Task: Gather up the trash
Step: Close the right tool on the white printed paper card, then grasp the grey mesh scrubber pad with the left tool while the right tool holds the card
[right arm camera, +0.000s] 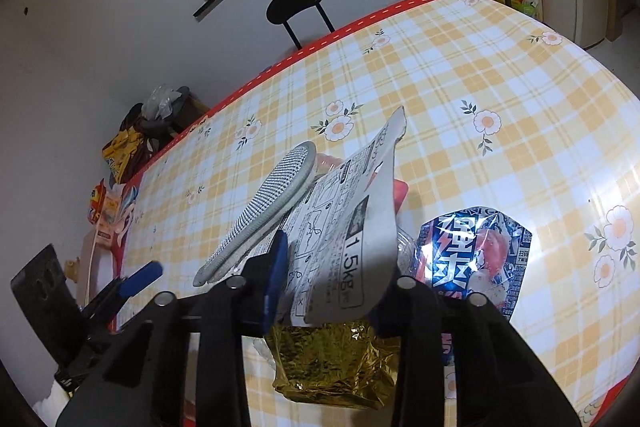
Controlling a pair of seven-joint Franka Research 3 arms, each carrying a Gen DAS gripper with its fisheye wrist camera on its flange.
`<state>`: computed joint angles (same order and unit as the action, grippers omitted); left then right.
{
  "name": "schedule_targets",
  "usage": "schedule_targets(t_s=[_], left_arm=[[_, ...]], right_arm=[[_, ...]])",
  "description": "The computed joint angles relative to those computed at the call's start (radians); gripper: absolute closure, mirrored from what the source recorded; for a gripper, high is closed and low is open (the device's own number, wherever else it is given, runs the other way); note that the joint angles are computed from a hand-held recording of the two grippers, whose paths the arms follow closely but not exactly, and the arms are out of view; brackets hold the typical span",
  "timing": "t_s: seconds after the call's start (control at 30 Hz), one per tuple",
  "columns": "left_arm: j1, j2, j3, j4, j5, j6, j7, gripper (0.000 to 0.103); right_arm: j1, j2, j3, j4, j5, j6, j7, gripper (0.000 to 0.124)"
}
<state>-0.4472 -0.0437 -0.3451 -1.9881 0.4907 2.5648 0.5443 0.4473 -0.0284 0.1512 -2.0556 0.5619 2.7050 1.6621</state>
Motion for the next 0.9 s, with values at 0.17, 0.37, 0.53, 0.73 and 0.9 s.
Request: schedule_targets(t_s=[0.17,0.37,0.53,0.73,0.9], left_arm=[[-0.006,0.066,0.006,0.056,-0.021,-0.043,0.118,0.030],[-0.014,0.101,0.014,0.084,-0.028,-0.051,0.200,0.044],[-0.021,0.127,0.020,0.107,-0.023,-0.057,0.232,0.045],[-0.035,0.162,0.024,0.146,0.002,-0.092,0.274,0.045],[-0.039,0.173,0.032,0.153,0.009,-0.086,0.280,0.051]], right_arm=[[-0.001,0.002,-0.002,0.004,0.029,-0.012,-0.028,0.094],[-0.004,0.004,-0.005,0.012,0.067,-0.030,-0.070,0.094],[-0.005,0.004,-0.006,0.014,0.090,-0.033,-0.097,0.094],[-0.006,0.004,-0.005,0.016,0.116,-0.036,-0.125,0.094],[-0.004,0.001,-0.005,0.017,0.133,-0.037,-0.146,0.094]])
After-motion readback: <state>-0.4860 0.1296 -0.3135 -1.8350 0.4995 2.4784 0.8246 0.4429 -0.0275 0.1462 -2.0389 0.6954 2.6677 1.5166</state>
